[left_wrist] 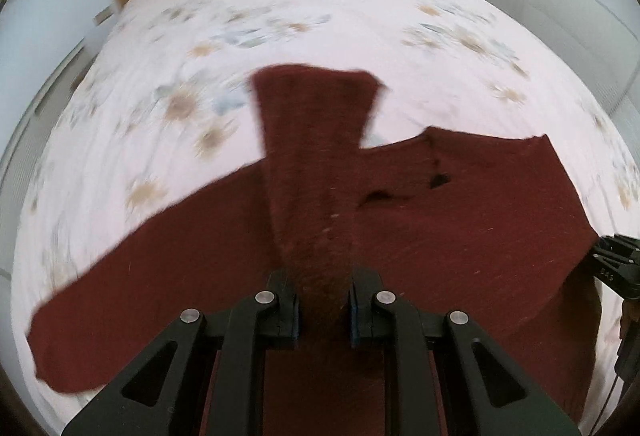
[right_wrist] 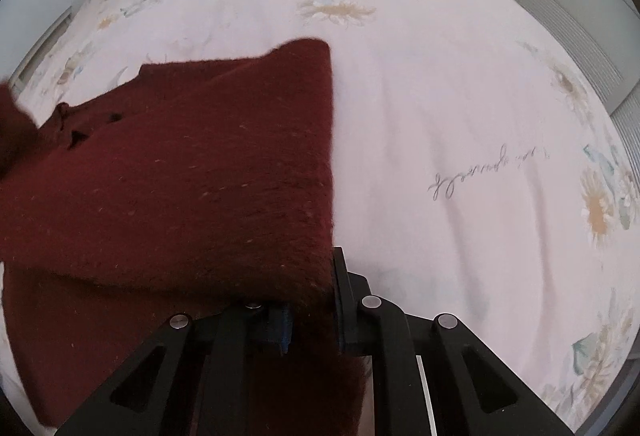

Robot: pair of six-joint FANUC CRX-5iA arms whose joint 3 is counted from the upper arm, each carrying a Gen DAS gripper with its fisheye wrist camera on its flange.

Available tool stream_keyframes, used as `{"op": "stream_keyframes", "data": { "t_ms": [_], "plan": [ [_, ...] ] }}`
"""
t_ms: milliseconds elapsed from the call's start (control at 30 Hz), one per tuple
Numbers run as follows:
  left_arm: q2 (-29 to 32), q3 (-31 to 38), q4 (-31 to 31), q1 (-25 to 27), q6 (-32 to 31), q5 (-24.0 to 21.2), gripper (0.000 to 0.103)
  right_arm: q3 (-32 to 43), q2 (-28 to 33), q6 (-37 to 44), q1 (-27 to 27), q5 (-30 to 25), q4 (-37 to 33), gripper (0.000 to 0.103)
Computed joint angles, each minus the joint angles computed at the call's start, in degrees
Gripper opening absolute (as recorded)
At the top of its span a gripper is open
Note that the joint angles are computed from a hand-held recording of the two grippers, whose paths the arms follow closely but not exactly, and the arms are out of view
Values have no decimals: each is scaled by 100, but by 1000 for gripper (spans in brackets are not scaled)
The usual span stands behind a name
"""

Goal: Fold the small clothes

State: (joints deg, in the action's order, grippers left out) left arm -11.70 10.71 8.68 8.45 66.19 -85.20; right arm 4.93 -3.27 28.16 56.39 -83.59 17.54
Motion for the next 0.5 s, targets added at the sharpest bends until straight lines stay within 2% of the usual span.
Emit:
{"op": "stream_keyframes", "data": {
  "t_ms": [67,233,400,500],
  "plan": [
    [34,43,100,364,-157,-216,18,13,47,-19,66,-61,26,15],
    [3,-567,103,891,-169,-592,23,187,195,150,70,-222,-13,16],
    [-46,-673,282,1346,-121,-749,44,327,281,228,-70,-200,-131,17],
    [92,-474,216,1611,-153,-1013,45,350,275,209,-46,-223,-126,19]
  ]
}}
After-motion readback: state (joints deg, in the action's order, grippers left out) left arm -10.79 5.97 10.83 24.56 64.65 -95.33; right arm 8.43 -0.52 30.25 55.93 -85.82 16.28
